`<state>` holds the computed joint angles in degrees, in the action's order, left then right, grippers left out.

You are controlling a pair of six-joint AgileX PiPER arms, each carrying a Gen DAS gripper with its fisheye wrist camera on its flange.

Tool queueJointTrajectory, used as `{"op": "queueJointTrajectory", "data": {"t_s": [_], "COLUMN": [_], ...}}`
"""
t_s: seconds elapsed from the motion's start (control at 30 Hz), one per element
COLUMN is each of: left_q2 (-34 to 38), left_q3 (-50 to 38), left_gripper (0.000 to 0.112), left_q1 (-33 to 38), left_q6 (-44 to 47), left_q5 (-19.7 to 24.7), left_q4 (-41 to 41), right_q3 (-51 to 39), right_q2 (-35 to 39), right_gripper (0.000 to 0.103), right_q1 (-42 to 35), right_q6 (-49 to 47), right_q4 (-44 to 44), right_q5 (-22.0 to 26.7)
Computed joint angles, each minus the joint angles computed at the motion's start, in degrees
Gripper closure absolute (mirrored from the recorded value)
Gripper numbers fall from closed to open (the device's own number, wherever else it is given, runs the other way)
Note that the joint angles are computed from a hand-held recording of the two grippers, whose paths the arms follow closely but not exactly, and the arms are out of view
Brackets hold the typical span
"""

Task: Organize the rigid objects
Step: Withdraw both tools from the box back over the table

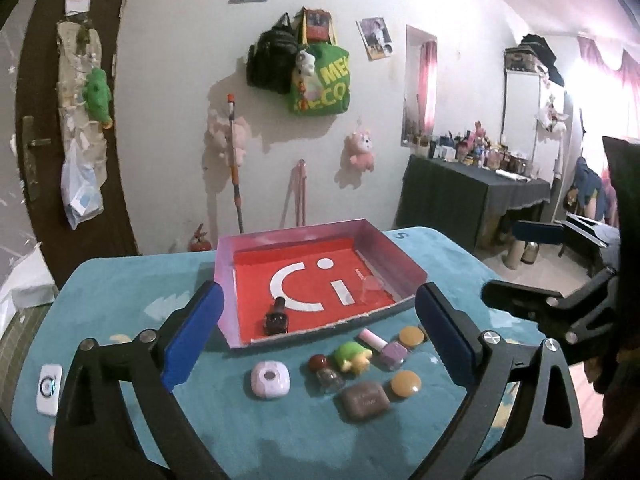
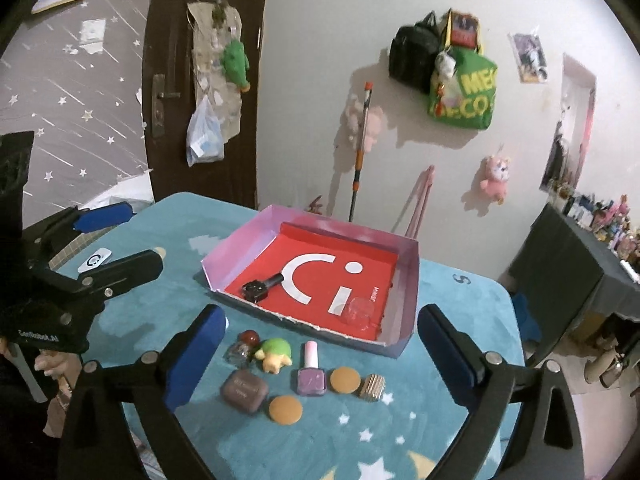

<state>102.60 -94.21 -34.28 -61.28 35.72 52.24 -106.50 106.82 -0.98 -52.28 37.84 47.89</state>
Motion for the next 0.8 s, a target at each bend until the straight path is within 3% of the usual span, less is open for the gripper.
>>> {"op": "queueJointTrajectory", "data": {"t_s": [0.17,0.33,0.57,0.8], "left_q2": [-3.3,-3.3,-0.5,4.0], "left_q3": [9.2,14.8,18.0,16.2], "left_gripper": [0.014,0.014,0.014,0.014], "left_q1": [-3.6,-5.4,-3.3,-1.2], "left_q6": [-14.4,-23.5,-27.1,-22.3], "left_q5": [1.5,2.8,-1.4,-4.1], "left_q4": [10.9,15.8,13.0,5.3], "right_q3": [16.8,27.1,34.1,34.2], "right_q2": [-8.4,-11.7,-9.6,-4.0], "right_gripper": [0.001,0.001,0.001,0.001], "right_q1": [-2.0,-2.7,-1.7,-0.5], "right_q6": [-9.8,-16.5,-22.6,-21.1], "right_q4": [9.5,15.7,21.9,19.6], "right_q5": [-7.0,-13.4,-20.7,-22.9]}}
